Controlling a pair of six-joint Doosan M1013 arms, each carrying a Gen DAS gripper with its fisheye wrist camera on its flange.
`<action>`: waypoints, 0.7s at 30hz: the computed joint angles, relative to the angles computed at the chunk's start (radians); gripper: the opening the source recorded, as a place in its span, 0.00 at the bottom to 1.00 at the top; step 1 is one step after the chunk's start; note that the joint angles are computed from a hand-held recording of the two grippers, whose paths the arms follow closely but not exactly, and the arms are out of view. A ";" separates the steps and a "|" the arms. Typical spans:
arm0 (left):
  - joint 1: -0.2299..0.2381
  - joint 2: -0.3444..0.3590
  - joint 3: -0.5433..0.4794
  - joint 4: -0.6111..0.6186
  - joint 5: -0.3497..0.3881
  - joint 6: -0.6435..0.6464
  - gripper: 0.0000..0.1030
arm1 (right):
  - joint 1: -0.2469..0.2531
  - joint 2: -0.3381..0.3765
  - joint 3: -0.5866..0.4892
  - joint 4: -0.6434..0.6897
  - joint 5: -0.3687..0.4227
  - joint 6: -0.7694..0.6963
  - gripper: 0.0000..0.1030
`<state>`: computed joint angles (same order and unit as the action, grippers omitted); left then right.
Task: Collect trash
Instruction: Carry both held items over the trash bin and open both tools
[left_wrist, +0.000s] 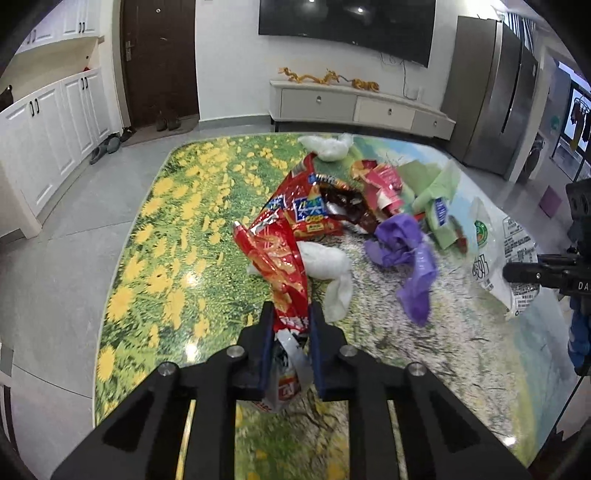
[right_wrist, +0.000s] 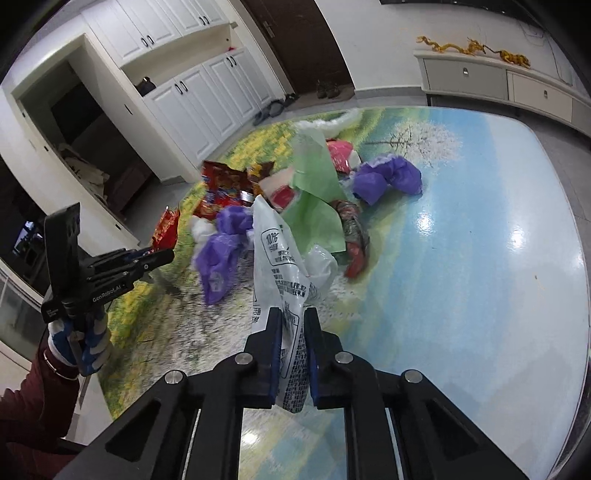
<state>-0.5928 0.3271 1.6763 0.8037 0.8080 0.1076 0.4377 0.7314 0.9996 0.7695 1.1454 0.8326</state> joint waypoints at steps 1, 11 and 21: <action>-0.009 -0.004 -0.002 0.011 0.015 -0.008 0.16 | -0.004 -0.009 0.013 0.016 -0.008 -0.011 0.11; -0.053 0.028 -0.127 0.038 -0.016 0.099 0.16 | -0.066 -0.082 0.101 0.120 -0.125 -0.037 0.11; -0.046 0.280 -0.546 -0.350 -0.133 0.671 0.16 | -0.169 -0.125 0.161 -0.100 -0.370 0.203 0.11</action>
<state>-0.6385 0.6071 1.1301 0.4534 0.6754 0.7782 0.2689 0.6065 1.1609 0.6697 0.7753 1.0353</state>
